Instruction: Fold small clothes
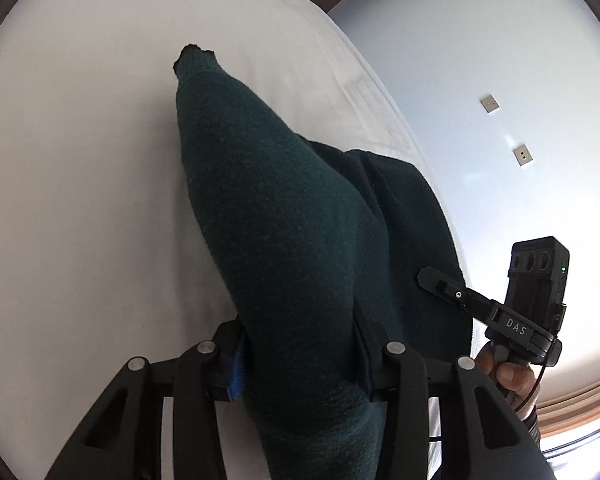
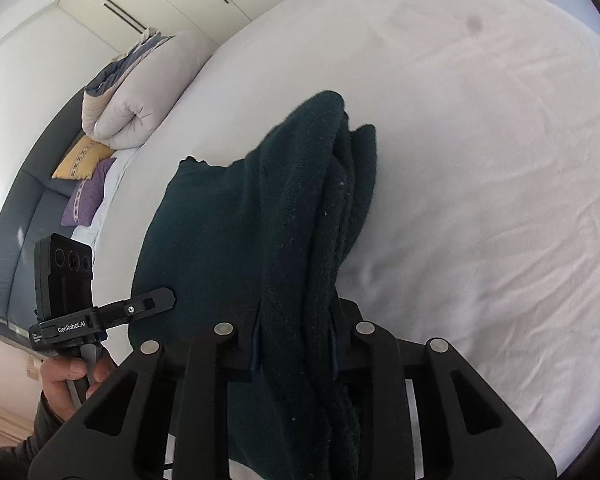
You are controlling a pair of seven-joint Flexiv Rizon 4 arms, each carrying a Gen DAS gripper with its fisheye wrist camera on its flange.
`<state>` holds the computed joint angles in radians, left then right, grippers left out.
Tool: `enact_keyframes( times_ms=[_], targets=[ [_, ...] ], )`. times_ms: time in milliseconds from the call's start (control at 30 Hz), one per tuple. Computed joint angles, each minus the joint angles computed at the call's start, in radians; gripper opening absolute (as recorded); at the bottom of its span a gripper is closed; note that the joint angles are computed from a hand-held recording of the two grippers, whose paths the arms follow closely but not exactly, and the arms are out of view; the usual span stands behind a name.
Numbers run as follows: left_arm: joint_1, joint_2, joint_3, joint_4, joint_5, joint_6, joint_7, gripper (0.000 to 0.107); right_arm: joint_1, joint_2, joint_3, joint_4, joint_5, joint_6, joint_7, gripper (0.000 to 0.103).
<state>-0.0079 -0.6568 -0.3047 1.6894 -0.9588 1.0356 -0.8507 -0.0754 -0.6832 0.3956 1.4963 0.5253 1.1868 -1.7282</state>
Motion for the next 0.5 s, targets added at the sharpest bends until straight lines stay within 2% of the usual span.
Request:
enact_keyframes(
  times_ms=[100,200,367,500],
  targets=[
    [0.023,0.107,-0.002,0.129,-0.063,0.031,0.074,0.044,0.077,0.086,-0.028,0.097,-0.052,0.050,0.033,0.022],
    [0.030,0.221,0.035,0.260,-0.136,0.032,0.155,0.044,0.118,0.154,0.003,0.184,-0.054,0.100,0.041,0.022],
    [0.002,0.370,0.137,0.437,-0.198,0.030,0.246,0.044,0.117,0.189,0.136,0.259,0.072,0.162,0.011,0.022],
    [-0.017,0.429,0.209,0.530,-0.229,0.006,0.282,0.044,0.161,0.187,0.195,0.303,0.145,0.212,-0.008,0.022]
  ],
)
